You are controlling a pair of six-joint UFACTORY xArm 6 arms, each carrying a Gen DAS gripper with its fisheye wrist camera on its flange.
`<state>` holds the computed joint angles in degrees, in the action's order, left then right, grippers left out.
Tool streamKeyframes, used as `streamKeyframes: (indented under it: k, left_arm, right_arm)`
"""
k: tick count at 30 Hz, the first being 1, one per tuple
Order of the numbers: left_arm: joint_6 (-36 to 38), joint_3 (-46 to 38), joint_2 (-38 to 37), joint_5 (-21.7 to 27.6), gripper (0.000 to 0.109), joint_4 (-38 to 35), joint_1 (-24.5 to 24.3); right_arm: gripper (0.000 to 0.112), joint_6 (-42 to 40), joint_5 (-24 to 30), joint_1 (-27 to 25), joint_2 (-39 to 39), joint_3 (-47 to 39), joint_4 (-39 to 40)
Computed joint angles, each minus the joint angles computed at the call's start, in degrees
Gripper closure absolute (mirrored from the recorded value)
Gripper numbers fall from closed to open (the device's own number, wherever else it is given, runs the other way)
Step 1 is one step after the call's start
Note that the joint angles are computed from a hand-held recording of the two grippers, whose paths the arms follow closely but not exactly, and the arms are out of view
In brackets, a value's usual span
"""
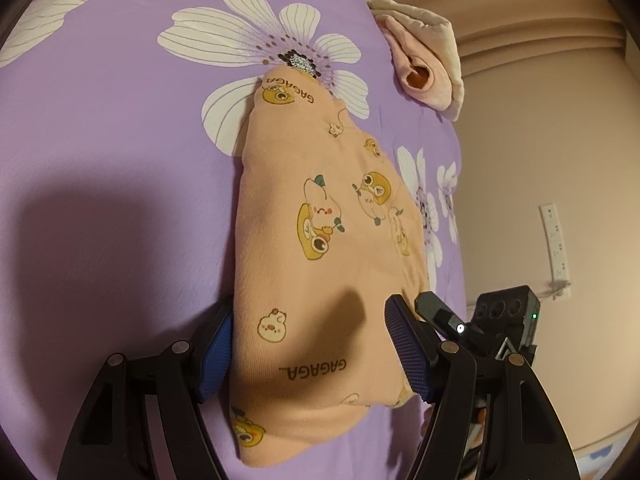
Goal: Fold small clothes
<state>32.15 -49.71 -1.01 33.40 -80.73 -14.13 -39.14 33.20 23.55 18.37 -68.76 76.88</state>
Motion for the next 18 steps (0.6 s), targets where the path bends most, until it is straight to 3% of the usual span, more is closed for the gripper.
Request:
streamKeyframes:
  k: [18]
  left_arm:
    - [-2.2,-2.0,1.7,-3.1,0.038,4.7,-1.8]
  right_arm:
    - [0.057,1.1,-3.1,2.1,2.6,-3.1,-4.3]
